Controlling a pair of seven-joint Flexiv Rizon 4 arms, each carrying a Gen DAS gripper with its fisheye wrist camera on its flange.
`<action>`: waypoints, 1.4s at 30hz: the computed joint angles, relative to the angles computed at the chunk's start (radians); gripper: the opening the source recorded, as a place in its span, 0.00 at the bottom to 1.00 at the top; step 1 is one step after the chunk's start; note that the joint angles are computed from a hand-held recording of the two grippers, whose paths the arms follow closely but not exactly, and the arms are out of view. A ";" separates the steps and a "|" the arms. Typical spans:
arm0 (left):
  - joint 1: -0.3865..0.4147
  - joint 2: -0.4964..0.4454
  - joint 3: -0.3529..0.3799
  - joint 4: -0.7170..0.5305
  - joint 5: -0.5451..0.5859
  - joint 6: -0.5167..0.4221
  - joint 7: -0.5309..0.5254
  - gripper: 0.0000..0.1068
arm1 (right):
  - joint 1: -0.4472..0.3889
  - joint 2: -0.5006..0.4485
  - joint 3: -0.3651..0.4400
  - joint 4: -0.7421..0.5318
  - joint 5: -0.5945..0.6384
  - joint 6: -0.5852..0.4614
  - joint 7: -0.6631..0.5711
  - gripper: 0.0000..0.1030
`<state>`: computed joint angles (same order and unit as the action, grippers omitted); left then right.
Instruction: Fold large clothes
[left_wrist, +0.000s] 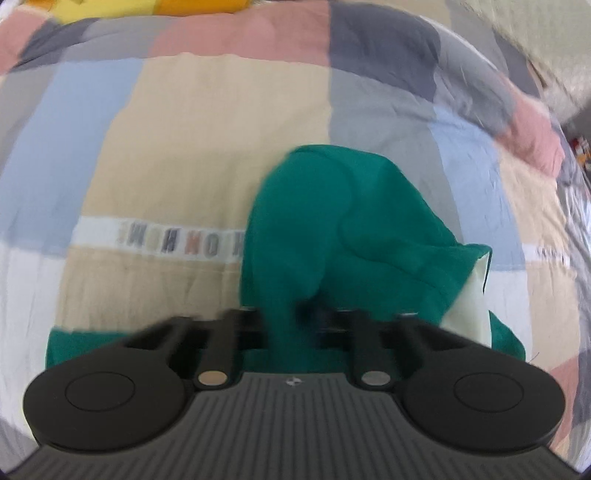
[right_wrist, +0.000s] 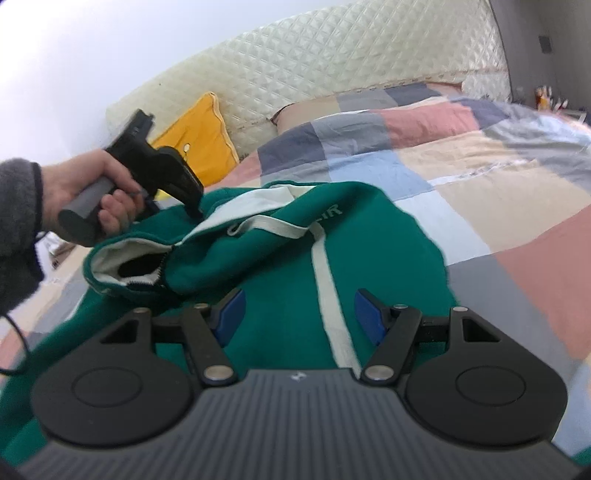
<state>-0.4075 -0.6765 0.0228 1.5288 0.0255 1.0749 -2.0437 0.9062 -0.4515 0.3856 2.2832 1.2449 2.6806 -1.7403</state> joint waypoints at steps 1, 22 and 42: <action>-0.029 -0.016 0.037 -0.045 0.032 -0.026 -0.025 0.05 | -0.004 -0.016 0.002 0.011 -0.031 0.016 0.045 0.65; -0.012 -0.365 0.094 -0.785 0.190 -0.105 -0.151 0.15 | -0.013 -0.135 -0.075 -0.020 -0.128 0.036 0.090 0.65; -0.165 0.238 0.136 0.094 0.251 0.275 -0.185 0.60 | 0.032 -0.144 -0.042 0.066 -0.185 0.141 0.237 0.66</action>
